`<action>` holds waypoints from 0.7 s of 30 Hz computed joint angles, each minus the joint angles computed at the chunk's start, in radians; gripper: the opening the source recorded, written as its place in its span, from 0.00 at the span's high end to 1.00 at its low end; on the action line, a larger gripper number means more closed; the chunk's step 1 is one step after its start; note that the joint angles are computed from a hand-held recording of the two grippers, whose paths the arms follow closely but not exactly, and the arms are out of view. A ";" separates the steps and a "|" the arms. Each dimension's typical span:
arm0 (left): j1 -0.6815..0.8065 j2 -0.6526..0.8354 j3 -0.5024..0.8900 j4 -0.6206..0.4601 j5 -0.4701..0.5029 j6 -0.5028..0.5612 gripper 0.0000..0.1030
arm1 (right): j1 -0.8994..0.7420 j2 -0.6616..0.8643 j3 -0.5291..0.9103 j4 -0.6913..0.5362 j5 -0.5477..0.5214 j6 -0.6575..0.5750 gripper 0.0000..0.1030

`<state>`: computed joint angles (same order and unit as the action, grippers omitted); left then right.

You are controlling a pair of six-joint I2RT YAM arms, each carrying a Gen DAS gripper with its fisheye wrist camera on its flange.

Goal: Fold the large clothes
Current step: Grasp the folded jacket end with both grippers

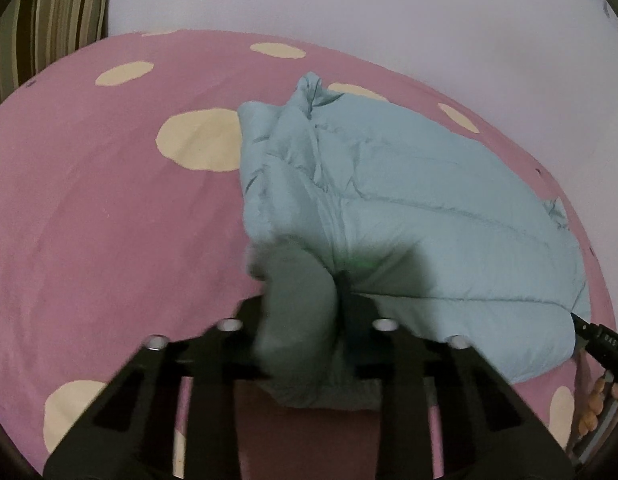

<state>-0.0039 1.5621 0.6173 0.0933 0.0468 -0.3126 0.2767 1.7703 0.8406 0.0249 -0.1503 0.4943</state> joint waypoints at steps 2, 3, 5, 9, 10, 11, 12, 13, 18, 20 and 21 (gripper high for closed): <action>0.005 -0.032 -0.013 -0.004 0.002 -0.002 0.85 | 0.004 -0.013 -0.014 0.015 0.002 0.009 0.82; 0.006 -0.043 -0.016 -0.008 0.002 -0.001 0.86 | 0.005 -0.027 -0.028 0.020 0.003 0.013 0.84; 0.002 -0.076 -0.028 -0.015 -0.011 0.010 0.88 | 0.013 -0.044 -0.043 0.027 0.011 0.023 0.85; -0.009 -0.198 -0.076 -0.050 -0.051 0.049 0.89 | 0.031 -0.075 -0.062 0.022 0.018 0.030 0.86; -0.013 -0.226 -0.089 -0.059 -0.057 0.050 0.90 | 0.033 -0.086 -0.070 0.020 0.013 0.030 0.86; -0.003 -0.271 -0.107 -0.079 -0.052 0.053 0.90 | 0.036 -0.096 -0.077 0.018 0.010 0.030 0.86; 0.006 -0.298 -0.117 -0.094 -0.045 0.054 0.90 | 0.038 -0.104 -0.082 0.013 0.006 0.029 0.86; 0.018 -0.336 -0.132 -0.115 -0.037 0.058 0.90 | 0.049 -0.118 -0.094 0.011 0.006 0.037 0.86; 0.118 -0.516 -0.209 -0.232 0.009 0.089 0.90 | 0.107 -0.169 -0.139 0.008 -0.001 0.066 0.87; 0.181 -0.585 -0.238 -0.284 0.050 0.116 0.90 | 0.146 -0.194 -0.164 0.010 0.007 0.081 0.87; 0.228 -0.630 -0.256 -0.320 0.081 0.141 0.90 | 0.166 -0.206 -0.176 0.011 0.012 0.089 0.87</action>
<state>0.2241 0.9316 0.3613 -0.2267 0.1273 -0.1717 0.4427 1.5641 0.6644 0.0359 -0.1378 0.5831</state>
